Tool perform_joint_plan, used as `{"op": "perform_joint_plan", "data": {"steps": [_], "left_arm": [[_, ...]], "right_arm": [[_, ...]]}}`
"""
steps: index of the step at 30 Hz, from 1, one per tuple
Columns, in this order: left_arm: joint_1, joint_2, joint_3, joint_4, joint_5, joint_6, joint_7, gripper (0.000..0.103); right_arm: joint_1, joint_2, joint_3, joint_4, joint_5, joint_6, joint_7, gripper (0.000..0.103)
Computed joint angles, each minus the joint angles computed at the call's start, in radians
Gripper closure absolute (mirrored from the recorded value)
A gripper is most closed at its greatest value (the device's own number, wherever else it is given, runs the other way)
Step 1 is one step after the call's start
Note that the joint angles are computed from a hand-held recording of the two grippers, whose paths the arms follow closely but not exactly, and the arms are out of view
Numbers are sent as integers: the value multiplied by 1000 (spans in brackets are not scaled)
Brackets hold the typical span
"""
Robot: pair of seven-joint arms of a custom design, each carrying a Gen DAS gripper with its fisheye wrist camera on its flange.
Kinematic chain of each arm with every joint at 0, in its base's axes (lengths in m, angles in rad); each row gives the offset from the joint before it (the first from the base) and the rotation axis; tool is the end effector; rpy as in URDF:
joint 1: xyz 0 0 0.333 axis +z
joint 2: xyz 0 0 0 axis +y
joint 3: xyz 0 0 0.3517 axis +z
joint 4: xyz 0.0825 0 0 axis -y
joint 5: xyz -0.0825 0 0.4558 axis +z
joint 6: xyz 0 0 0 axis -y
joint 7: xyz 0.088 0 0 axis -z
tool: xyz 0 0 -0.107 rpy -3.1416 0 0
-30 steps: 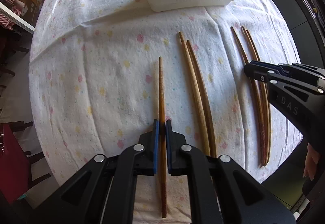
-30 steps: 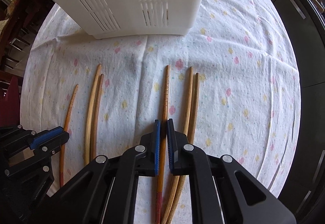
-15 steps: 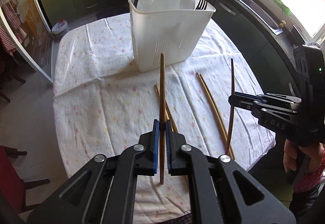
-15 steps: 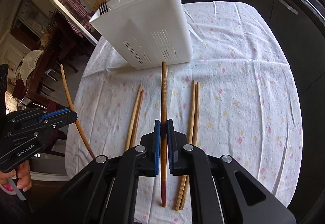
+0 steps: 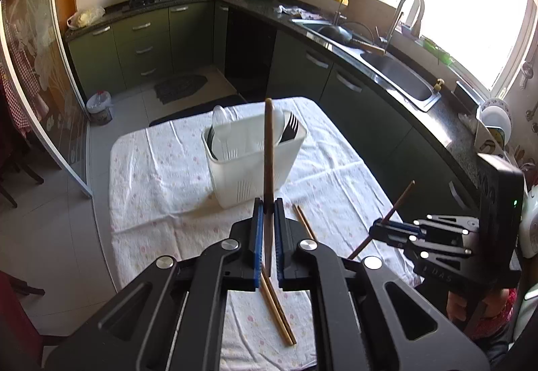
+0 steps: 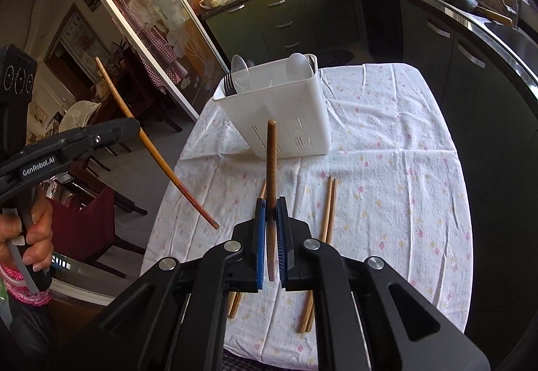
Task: Organize utensils
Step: 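Lift the wooden chopstick into the basket and open the left tool while the right tool holds its chopstick, then lower the red-tipped chopstick into the basket and open the right tool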
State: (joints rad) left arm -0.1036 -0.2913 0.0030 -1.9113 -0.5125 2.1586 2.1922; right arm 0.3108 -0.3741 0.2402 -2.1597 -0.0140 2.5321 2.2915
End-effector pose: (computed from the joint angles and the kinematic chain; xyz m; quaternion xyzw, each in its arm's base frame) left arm 0.5632 -0.0764 0.7120 -0.4563 0.8170 -0.3376 0.1018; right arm 0.4604 0.3050 0.6486 -0.6100 0.7046 -0.1022 0.3478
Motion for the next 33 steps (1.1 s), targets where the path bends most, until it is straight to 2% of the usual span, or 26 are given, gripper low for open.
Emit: {"op": "perform_joint_plan", "data": {"steps": [4,8,11,19,25,26,28,29,30,31,33], "left_arm": [[-15,44,2,85,-86,85,18,97],[-31,67,-29,95,-121,291,72,97],[-41,101,-49,96,-88,394,70,97],[-19,206,-90,114,21,397,3,97],[6,238,-107,111,62,362,-10,96],[10,240,-109,111,64,358,-11,94],[16,234,-108,102,48,360,4,79],[18,227,-107,95,30,367,19,65],[19,218,-104,86,14,378,35,58],[18,205,-102,74,1,391,49,57],[14,182,-90,58,-36,396,92,48]], "right_arm": [[-6,-9,1,5,-10,-5,1,96],[-4,-11,-3,3,-4,-7,-9,96],[-7,-11,-6,2,-2,-1,-14,96],[-39,-10,4,45,-43,14,-2,96],[-101,25,26,140,-149,50,66,96],[-117,35,34,160,-180,59,89,96],[-146,58,48,199,-248,81,139,96],[-158,71,53,220,-280,89,165,96],[-171,86,59,243,-318,93,195,96],[-185,103,68,266,-367,94,232,96],[-203,144,82,317,-472,77,304,96]]}}
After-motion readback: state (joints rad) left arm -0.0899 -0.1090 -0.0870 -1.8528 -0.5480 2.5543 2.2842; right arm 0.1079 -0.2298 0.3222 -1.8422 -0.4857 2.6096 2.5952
